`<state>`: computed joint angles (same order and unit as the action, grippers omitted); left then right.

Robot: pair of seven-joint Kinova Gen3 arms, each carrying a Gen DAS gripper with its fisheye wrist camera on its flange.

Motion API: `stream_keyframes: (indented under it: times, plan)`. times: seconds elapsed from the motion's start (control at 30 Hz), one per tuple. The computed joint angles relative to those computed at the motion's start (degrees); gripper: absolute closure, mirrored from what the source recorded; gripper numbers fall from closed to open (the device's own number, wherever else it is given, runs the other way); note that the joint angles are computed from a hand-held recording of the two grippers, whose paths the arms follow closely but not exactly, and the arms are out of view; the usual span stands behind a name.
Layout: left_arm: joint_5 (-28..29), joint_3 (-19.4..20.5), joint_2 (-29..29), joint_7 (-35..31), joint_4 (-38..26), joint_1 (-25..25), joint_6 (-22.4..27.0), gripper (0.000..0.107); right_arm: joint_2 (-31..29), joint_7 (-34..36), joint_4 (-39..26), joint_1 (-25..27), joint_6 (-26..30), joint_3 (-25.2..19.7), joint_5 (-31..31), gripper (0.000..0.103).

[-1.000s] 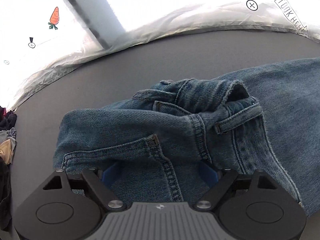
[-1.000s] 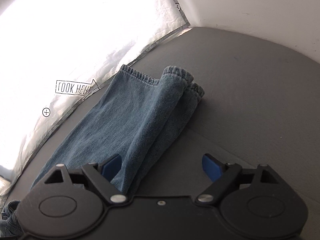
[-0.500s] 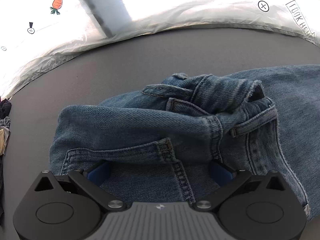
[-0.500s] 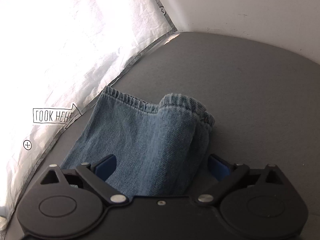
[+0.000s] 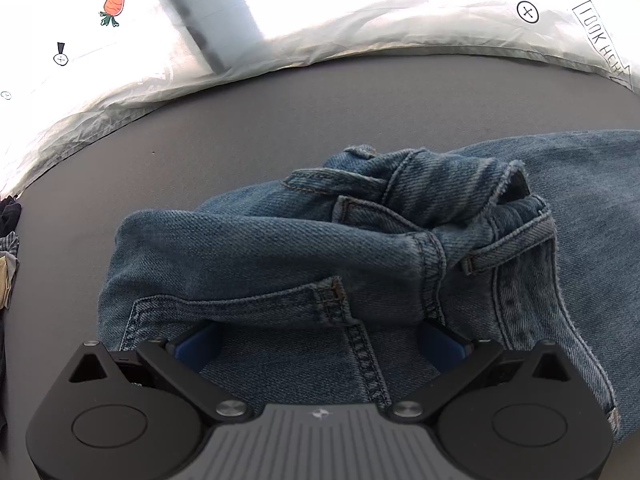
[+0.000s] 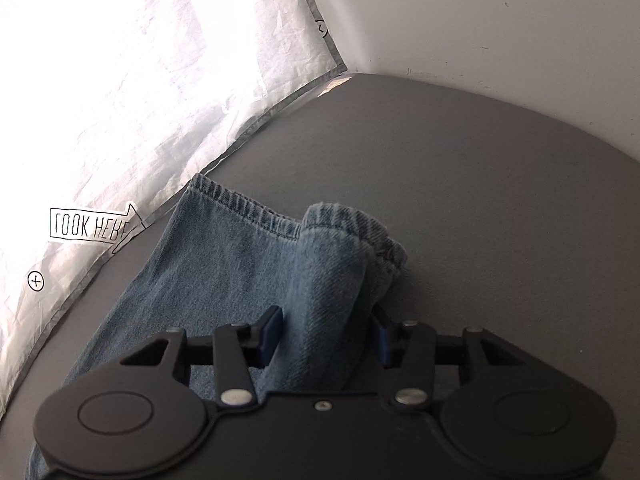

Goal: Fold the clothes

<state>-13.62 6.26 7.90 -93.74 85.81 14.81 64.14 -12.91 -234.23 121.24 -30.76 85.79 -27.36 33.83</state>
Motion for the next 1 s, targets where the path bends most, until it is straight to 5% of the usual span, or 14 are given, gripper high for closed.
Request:
stream_keyframes:
  times: [0.1, 0.2, 0.27, 0.37, 0.4, 0.47, 0.57, 0.73, 1.0]
  plan:
    - [0.06, -0.02, -0.17, -0.02, 0.23, -0.04, -0.25, 0.005, -1.56, -1.7, 1.45, 0.26, -1.36, -0.38, 0.72, 0.05]
    - [0.07, -0.01, -0.35, -0.03, 0.53, -0.08, -0.58, 0.005, -2.03, -3.01, 2.78, 0.99, -3.45, -1.1, 2.84, 0.026]
    - [0.09, 0.0, -0.38, -0.07, 0.6, -0.12, -0.68, 0.005, -0.78, -3.31, 2.63, 1.47, -3.45, -1.22, 3.87, 0.026]
    - [0.14, 0.01, -0.33, -0.14, 0.57, -0.18, -0.67, 0.005, 1.21, -2.92, 1.55, 0.98, -1.13, -0.74, 3.31, 0.048]
    - [0.17, -0.01, -0.36, -0.16, 0.61, -0.2, -0.76, 0.005, 1.41, -2.64, 1.39, 0.77, -0.49, -0.54, 2.77, 0.066]
    - [0.05, 0.0, -0.52, 0.02, 0.88, -0.16, -1.05, 0.005, -0.93, -4.77, 3.44, -0.51, -1.53, -0.82, 2.92, 0.07]
    - [0.09, 0.01, -0.61, 0.14, 1.01, -0.2, -1.17, 0.005, -5.76, -8.27, 7.06, -0.77, -4.78, -3.15, 3.61, 0.09]
    - [1.77, -0.19, -0.57, -0.79, 0.71, -1.09, -0.89, 0.005, -3.83, -9.72, 4.72, 0.77, -0.86, -9.82, 6.38, 0.094]
    - [9.2, -1.15, -3.17, -6.13, 0.74, -4.95, 0.45, 0.005, 5.87, -6.63, -6.22, -6.81, 7.49, -13.4, 17.04, 0.095]
